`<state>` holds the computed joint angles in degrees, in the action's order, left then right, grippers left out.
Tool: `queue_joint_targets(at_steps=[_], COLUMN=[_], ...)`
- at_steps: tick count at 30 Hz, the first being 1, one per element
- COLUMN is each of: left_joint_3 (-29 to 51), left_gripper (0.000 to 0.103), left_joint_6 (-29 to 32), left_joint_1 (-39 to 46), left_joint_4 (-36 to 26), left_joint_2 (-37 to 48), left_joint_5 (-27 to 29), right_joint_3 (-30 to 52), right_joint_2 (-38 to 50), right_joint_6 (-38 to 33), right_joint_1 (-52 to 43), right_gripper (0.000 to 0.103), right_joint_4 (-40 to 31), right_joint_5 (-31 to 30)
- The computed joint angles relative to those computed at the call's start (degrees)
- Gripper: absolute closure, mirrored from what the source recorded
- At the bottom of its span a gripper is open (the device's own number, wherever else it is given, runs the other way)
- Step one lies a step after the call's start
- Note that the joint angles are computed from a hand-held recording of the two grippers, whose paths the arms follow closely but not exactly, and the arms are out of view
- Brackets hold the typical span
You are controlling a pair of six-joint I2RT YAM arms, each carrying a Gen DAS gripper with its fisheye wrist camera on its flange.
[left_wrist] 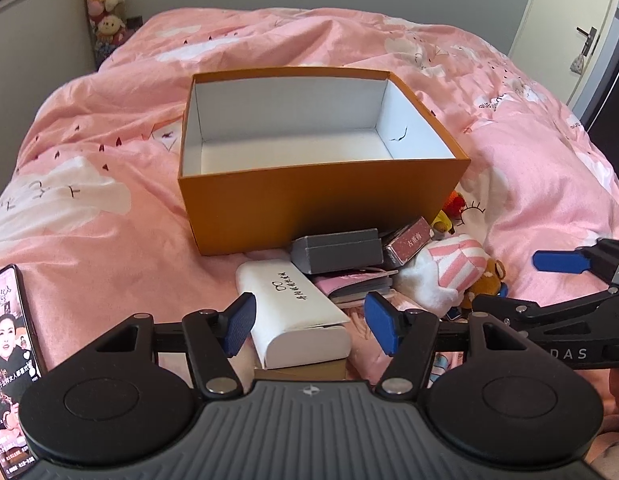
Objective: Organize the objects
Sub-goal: 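Grasp the white glasses case with the left tool while the right tool grasps the gold cube box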
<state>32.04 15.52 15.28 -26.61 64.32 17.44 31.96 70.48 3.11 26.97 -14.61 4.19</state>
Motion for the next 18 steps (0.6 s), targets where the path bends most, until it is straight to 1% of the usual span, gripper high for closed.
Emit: queue_joint_targets(at_steps=[1, 2, 4, 5, 7, 10, 11, 14, 16, 18], left_joint_3=[1.0, 2.5, 6.0, 7.7, 10.4, 15.1, 16.9, 22.3, 24.8, 27.3], left_gripper=[0.030, 0.030, 0.030, 0.030, 0.030, 0.026, 0.024, 0.024, 0.023, 0.023], left_joint_6=[0.4, 0.8, 1.4, 1.2, 0.9, 2.1, 2.2, 1.9, 1.6, 2.7], left_joint_1=[1.1, 2.2, 4.0, 4.4, 3.9, 2.2, 1.6, -0.2, -1.5, -2.6], left_joint_4=[-0.7, -1.8, -4.4, -5.4, -6.8, -9.2, -10.4, -13.4, -14.3, -16.2], left_joint_2=[1.8, 4.0, 9.0, 11.2, 14.3, 19.4, 21.6, 28.3, 31.4, 34.5], left_joint_5=[1.1, 2.4, 4.7, 4.9, 3.8, 2.5, 2.2, 0.7, -1.2, -2.7], right_joint_3=[0.7, 1.4, 3.4, 4.5, 7.1, 10.5, 11.4, 13.4, 15.0, 16.2], right_joint_2=[0.9, 2.0, 4.6, 6.1, 9.2, 13.8, 15.0, 18.0, 20.0, 21.6], right_joint_6=[-0.4, -0.7, -1.0, -1.1, -1.0, -1.5, -1.8, -2.3, -2.6, -2.8], right_joint_1=[-0.5, -1.1, -2.2, -2.7, -3.1, -2.1, -1.6, -0.4, -0.2, -0.2], right_gripper=[0.025, 0.028, 0.037, 0.041, 0.053, 0.064, 0.065, 0.065, 0.065, 0.065], right_joint_4=[-0.1, -0.2, -0.4, -0.5, -0.8, -0.3, 0.1, 1.0, 1.1, 1.2], right_joint_5=[-1.4, -2.9, -6.6, -8.4, -11.1, -12.8, -13.1, -13.6, -14.4, -14.9])
